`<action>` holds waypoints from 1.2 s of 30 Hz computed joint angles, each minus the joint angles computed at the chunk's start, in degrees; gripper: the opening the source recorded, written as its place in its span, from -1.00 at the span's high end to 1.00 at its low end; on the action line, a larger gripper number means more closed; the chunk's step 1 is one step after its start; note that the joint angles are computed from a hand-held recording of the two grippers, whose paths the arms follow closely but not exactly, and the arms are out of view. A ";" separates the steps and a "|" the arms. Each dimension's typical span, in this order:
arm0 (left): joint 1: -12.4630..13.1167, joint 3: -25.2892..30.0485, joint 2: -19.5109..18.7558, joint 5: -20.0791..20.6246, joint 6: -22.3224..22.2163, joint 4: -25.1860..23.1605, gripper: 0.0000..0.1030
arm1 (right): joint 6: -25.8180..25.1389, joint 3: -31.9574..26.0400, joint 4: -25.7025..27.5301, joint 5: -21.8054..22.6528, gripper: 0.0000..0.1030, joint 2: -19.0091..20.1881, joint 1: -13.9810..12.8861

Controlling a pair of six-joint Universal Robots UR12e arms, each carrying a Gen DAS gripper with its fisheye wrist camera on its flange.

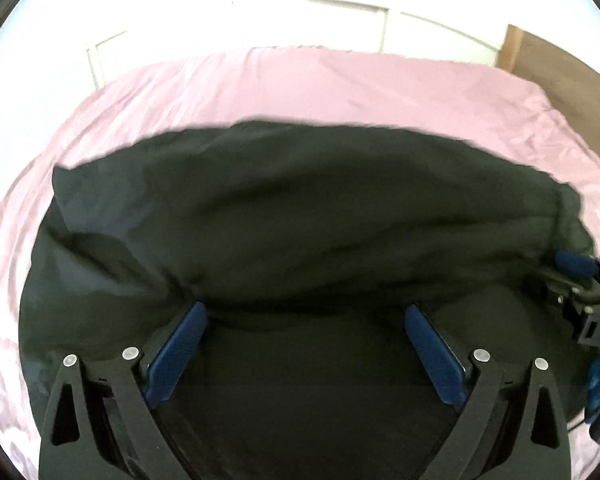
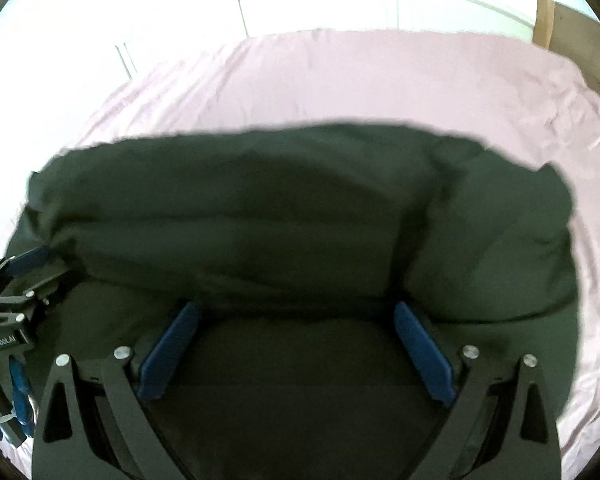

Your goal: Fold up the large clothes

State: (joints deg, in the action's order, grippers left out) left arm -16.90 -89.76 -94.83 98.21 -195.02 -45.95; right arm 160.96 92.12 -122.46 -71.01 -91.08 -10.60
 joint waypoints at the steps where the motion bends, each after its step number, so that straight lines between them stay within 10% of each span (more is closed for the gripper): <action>1: -0.22 0.39 -0.12 -0.66 0.66 0.30 -0.92 | 0.22 0.14 -0.66 0.52 -0.94 -0.42 -0.57; 28: 2.71 20.87 -17.38 -6.64 -2.14 -14.06 -0.98 | 11.55 -9.97 2.18 -3.50 -1.00 12.91 -2.50; 36: 3.94 20.43 -15.38 -10.57 -0.64 -14.57 -0.98 | 11.10 -13.55 9.03 -6.27 -1.00 13.72 -1.83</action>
